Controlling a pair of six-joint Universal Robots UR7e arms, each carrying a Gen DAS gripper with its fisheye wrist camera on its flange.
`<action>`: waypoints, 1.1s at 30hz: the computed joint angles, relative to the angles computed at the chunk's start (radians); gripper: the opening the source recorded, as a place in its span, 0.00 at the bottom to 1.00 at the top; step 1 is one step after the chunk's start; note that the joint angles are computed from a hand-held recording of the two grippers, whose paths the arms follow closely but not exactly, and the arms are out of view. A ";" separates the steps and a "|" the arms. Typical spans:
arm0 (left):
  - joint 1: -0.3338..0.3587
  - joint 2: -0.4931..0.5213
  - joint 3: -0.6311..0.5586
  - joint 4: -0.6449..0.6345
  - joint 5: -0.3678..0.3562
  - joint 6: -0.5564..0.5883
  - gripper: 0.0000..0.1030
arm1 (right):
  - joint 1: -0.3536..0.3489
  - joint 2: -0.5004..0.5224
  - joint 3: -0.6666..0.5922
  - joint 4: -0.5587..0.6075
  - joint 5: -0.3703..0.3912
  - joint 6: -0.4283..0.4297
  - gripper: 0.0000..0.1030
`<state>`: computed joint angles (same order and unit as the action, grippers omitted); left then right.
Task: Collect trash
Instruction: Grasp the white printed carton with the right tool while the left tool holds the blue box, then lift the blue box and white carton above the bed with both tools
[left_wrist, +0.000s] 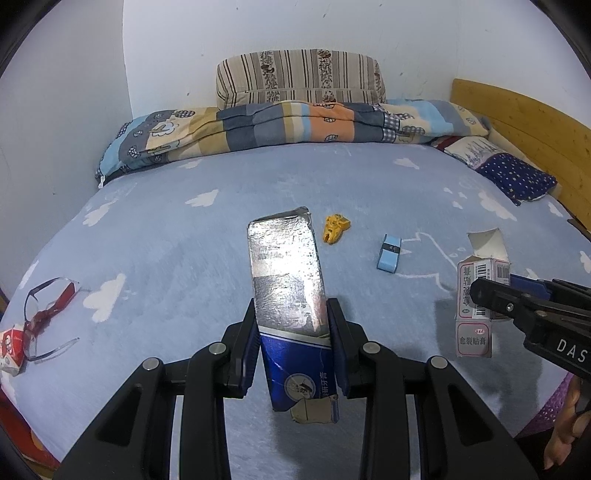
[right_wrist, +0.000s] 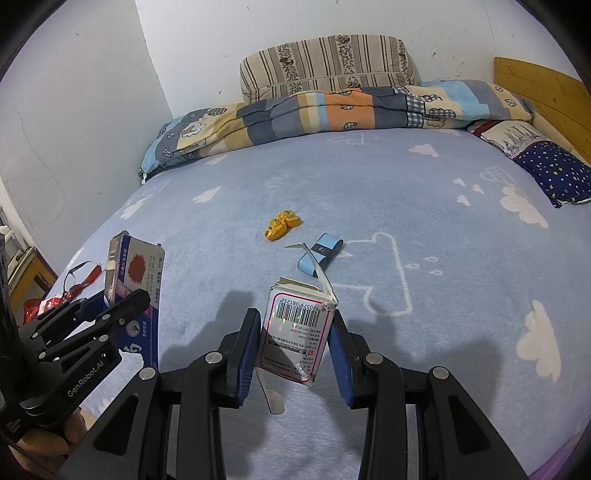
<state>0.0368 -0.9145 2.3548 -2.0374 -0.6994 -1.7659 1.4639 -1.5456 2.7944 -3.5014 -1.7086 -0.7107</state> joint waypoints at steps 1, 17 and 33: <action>0.000 0.000 -0.001 0.004 0.001 -0.001 0.31 | -0.002 -0.002 0.000 0.001 0.001 -0.001 0.38; -0.011 -0.004 -0.006 0.039 0.008 -0.028 0.31 | 0.000 0.004 0.002 -0.005 0.000 -0.002 0.38; -0.010 -0.006 -0.007 0.049 0.010 -0.030 0.32 | 0.004 0.012 0.003 -0.014 -0.003 0.001 0.38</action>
